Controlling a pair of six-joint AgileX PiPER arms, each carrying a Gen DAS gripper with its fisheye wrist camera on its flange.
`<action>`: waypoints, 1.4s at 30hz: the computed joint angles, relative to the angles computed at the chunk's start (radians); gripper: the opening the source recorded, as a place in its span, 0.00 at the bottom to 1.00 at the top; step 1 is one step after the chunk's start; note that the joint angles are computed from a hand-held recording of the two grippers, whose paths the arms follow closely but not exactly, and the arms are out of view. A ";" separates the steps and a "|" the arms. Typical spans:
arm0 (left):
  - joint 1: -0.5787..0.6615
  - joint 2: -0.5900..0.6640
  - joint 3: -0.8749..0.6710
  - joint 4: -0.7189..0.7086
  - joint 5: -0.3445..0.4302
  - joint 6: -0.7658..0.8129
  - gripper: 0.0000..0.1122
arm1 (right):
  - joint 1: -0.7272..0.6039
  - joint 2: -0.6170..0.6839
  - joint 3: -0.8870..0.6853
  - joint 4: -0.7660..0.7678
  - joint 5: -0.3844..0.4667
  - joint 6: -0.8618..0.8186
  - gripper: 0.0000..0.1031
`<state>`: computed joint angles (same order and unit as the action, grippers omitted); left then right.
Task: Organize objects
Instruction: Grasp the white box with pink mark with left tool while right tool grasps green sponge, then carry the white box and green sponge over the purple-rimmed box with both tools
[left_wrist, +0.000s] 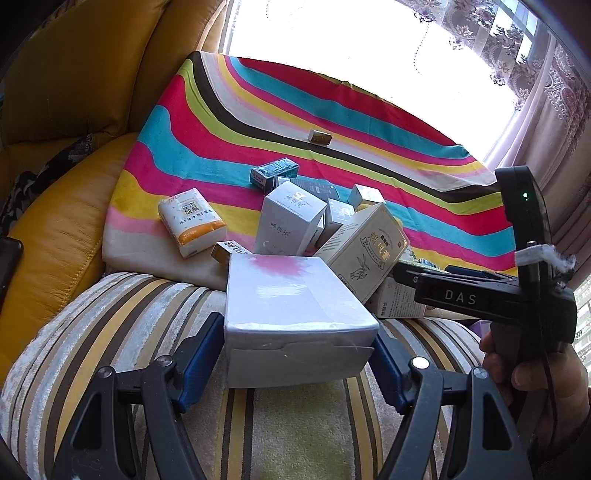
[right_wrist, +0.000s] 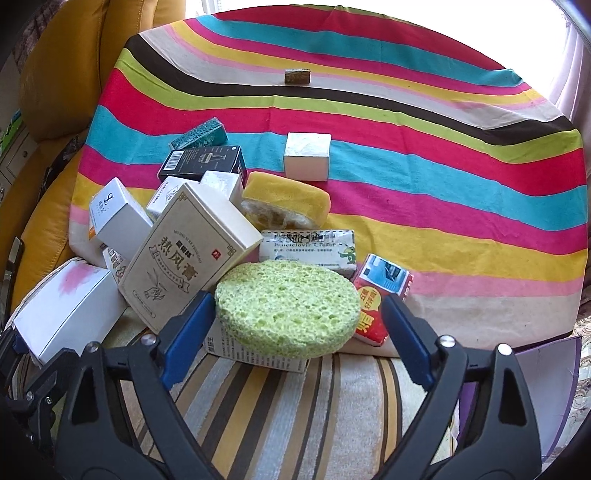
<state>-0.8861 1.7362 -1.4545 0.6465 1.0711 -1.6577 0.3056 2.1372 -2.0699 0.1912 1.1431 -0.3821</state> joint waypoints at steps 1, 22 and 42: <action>-0.002 0.001 -0.002 0.002 0.002 0.001 0.67 | -0.004 0.006 -0.008 0.008 0.009 -0.003 0.82; -0.086 0.070 -0.151 0.049 0.052 0.068 0.64 | -0.145 -0.270 0.352 0.146 -0.186 -0.133 0.80; -0.048 0.419 -0.720 -0.329 0.008 0.560 0.63 | -0.501 -0.348 0.458 0.215 -0.195 -0.251 0.80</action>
<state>-0.9341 2.1554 -2.1750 0.3176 1.0790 -1.0974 -0.1951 1.7896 -1.6120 0.4066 0.9482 -0.6329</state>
